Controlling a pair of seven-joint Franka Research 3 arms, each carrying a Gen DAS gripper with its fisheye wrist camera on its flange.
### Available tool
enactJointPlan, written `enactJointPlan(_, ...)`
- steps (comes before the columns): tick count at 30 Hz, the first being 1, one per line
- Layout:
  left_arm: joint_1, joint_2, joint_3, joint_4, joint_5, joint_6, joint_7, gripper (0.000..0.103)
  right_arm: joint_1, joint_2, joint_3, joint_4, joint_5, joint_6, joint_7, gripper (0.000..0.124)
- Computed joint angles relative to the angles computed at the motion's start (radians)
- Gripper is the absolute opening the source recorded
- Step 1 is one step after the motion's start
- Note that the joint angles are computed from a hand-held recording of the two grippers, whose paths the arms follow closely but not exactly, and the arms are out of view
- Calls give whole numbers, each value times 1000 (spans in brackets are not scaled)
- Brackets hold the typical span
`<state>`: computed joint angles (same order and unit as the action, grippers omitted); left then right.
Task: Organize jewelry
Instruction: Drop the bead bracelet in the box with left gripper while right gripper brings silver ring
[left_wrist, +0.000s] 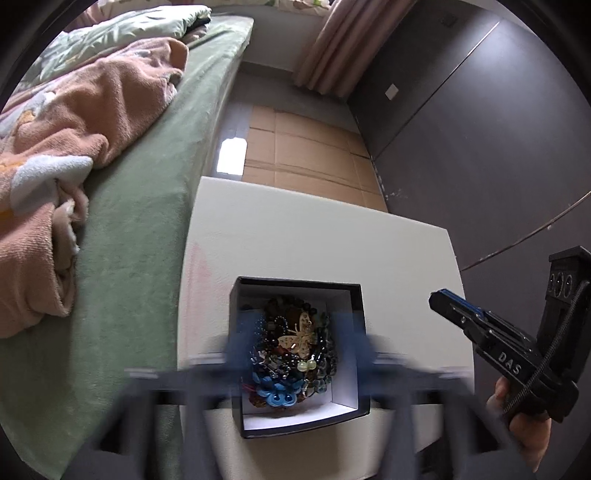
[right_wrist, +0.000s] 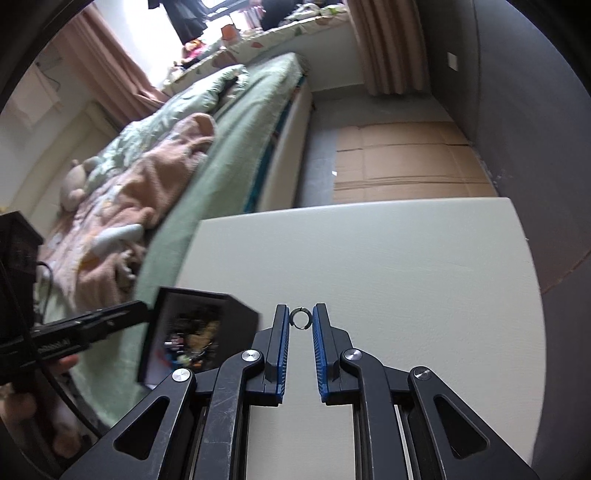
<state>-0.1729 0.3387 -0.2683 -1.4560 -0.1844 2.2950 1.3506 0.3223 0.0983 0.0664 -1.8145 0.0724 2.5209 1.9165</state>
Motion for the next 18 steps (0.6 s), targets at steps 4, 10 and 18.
enactJointPlan(4,12,-59,5,-70,-10,58,8,98,9,6,18,6,63,29,-47,14)
enactJointPlan(10,25,-105,29,-125,-1,75,-31,98,26,46,34,51,140,37,-102,14)
enactJointPlan(18,56,-165,49,-206,-21,101,-43,98,56,112,30,123,136,8,-95,14)
